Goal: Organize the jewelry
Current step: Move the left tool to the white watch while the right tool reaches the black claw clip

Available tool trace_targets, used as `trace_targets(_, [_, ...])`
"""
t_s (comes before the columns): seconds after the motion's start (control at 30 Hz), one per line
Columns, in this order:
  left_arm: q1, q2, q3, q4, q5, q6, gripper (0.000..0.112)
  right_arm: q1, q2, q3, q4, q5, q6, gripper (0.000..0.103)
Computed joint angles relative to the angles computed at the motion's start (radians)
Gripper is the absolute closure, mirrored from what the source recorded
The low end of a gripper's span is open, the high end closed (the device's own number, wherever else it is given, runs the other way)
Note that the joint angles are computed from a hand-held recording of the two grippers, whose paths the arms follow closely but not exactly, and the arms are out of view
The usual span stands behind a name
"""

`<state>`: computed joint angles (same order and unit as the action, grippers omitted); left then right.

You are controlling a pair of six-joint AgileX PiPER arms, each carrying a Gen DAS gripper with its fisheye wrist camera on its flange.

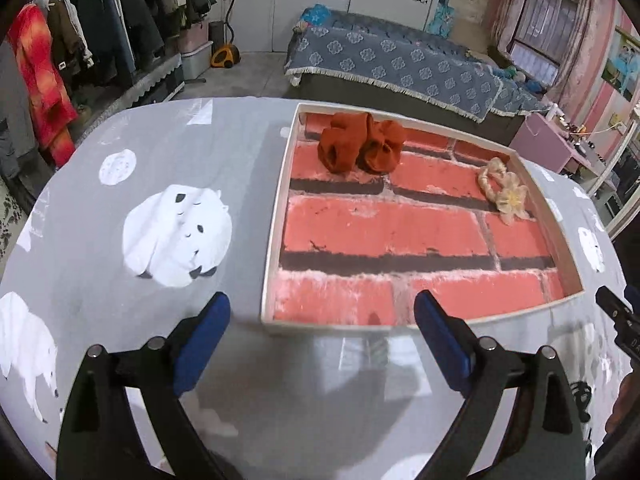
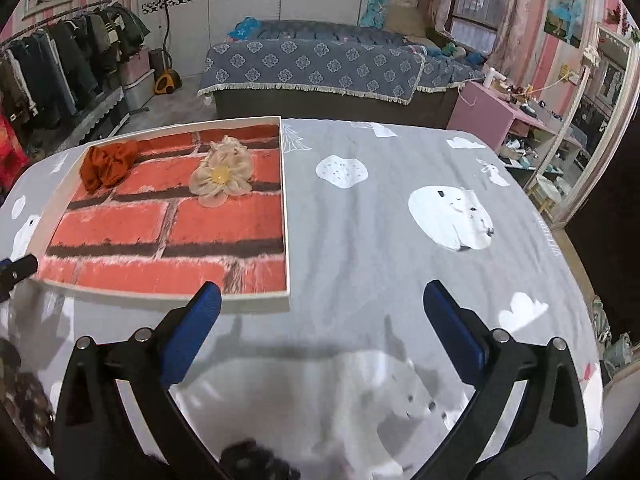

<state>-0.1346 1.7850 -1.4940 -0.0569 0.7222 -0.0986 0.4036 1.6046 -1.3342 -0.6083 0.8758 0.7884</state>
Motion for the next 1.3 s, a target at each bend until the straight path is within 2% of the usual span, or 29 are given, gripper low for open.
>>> trace_targets(0.13, [-0.016, -0.062, 0.055, 0.099, 0.004, -0.081, 0.021, 0.049, -0.076, 0.086, -0.058, 0.002, 0.068, 0.005])
trace_targets(0.23, [0.001, -0.112, 0.097, 0.088, 0.007, -0.086, 0.021, 0.074, -0.142, 0.158, -0.074, -0.011, 0.123, 0.004])
trace_targets(0.3, [0.014, -0.154, 0.138, 0.074, -0.008, -0.061, 0.021, 0.085, -0.195, 0.213, -0.067, -0.034, 0.148, 0.004])
trace_targets(0.4, [0.000, -0.230, 0.221, 0.170, -0.049, -0.105, 0.021, 0.114, -0.276, 0.292, -0.080, -0.043, 0.215, 0.004])
trace_targets(0.7, [0.000, -0.425, 0.437, 0.235, -0.134, -0.064, 0.018, 0.308, -0.350, 0.406, -0.250, 0.061, 0.455, 0.004])
trace_targets(0.77, [0.004, -0.460, 0.482, 0.231, -0.157, -0.041, 0.018, 0.339, -0.352, 0.422, -0.271, 0.074, 0.497, 0.004])
trace_targets(0.93, [0.060, -0.491, 0.568, 0.087, -0.206, 0.106, 0.018, 0.380, -0.361, 0.456, -0.291, 0.060, 0.559, 0.004])
trace_targets(1.1, [0.082, -0.481, 0.615, 0.064, -0.258, 0.130, 0.018, 0.409, -0.340, 0.474, -0.341, 0.082, 0.621, 0.004])
trace_targets(1.3, [0.112, -0.452, 0.637, 0.010, -0.269, 0.196, 0.018, 0.395, -0.331, 0.494, -0.326, 0.032, 0.623, 0.005])
